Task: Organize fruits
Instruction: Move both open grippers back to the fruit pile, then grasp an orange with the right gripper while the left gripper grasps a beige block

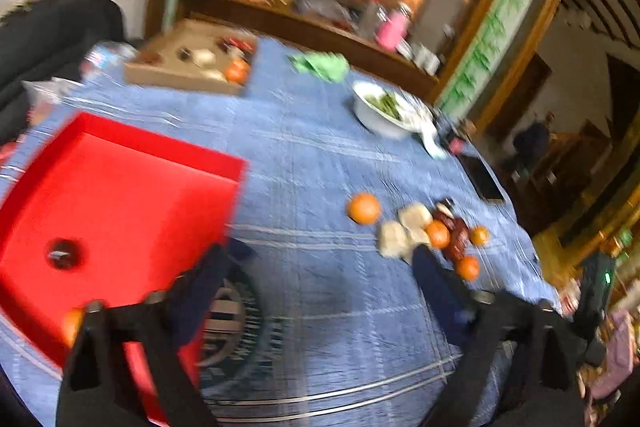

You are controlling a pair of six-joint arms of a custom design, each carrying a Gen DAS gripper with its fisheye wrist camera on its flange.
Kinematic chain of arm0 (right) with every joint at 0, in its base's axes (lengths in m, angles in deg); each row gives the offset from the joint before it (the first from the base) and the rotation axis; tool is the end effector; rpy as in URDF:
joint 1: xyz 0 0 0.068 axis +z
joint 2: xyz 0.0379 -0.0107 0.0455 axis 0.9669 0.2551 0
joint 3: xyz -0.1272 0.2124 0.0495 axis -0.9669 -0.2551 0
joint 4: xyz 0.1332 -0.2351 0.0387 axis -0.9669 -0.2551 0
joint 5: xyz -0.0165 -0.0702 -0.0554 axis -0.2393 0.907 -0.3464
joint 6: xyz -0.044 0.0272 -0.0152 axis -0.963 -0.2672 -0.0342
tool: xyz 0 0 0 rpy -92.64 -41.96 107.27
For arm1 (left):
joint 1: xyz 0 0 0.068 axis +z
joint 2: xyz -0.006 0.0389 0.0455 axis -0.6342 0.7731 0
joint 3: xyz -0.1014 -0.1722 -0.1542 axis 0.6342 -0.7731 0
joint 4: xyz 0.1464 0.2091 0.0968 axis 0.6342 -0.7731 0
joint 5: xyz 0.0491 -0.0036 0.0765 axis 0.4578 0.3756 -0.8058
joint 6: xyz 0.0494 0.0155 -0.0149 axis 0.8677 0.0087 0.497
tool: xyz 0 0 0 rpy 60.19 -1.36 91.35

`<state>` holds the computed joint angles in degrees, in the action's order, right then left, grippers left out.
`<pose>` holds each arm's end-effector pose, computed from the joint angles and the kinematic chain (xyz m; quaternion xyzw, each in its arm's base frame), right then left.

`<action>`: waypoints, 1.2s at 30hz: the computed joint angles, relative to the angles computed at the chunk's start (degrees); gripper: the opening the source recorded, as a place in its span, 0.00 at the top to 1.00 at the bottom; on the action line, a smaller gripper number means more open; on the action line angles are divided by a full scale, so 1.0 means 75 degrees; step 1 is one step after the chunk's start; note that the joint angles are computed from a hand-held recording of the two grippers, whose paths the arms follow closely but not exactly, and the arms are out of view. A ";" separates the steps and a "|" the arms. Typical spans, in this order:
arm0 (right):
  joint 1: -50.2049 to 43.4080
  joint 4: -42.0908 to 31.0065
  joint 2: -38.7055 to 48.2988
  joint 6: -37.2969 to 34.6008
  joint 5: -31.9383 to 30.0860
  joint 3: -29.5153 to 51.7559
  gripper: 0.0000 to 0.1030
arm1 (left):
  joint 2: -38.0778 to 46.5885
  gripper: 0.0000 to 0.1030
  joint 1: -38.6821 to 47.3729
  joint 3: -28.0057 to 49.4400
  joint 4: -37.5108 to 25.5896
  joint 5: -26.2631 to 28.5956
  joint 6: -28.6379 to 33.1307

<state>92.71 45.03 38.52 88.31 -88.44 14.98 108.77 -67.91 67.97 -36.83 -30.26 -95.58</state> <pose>0.1838 0.0583 0.1497 0.0680 0.9318 0.1362 0.3294 0.2329 -0.1287 0.1811 0.0315 0.9104 -0.2070 0.3569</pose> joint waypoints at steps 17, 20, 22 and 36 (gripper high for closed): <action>-0.0335 0.1584 0.3167 -0.1277 0.0178 0.1143 0.67 | 0.4250 0.48 -0.1073 0.2902 0.0353 0.0187 0.0515; -0.0332 0.1668 0.3189 -0.1300 0.0185 0.1111 0.67 | 0.4671 0.49 -0.0973 0.3190 0.0533 0.0420 0.0595; -0.0380 0.1688 0.3184 -0.1311 0.0105 0.1100 0.67 | 0.4721 0.57 -0.0893 0.3243 0.0470 0.0294 0.0583; -0.0359 0.1648 0.3160 -0.1316 0.0074 0.1100 0.66 | 0.5310 0.74 -0.1101 0.3968 0.0234 0.0268 0.1047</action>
<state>90.02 57.39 62.23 78.44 -87.89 23.23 148.60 -76.17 97.73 -35.08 -28.25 -87.74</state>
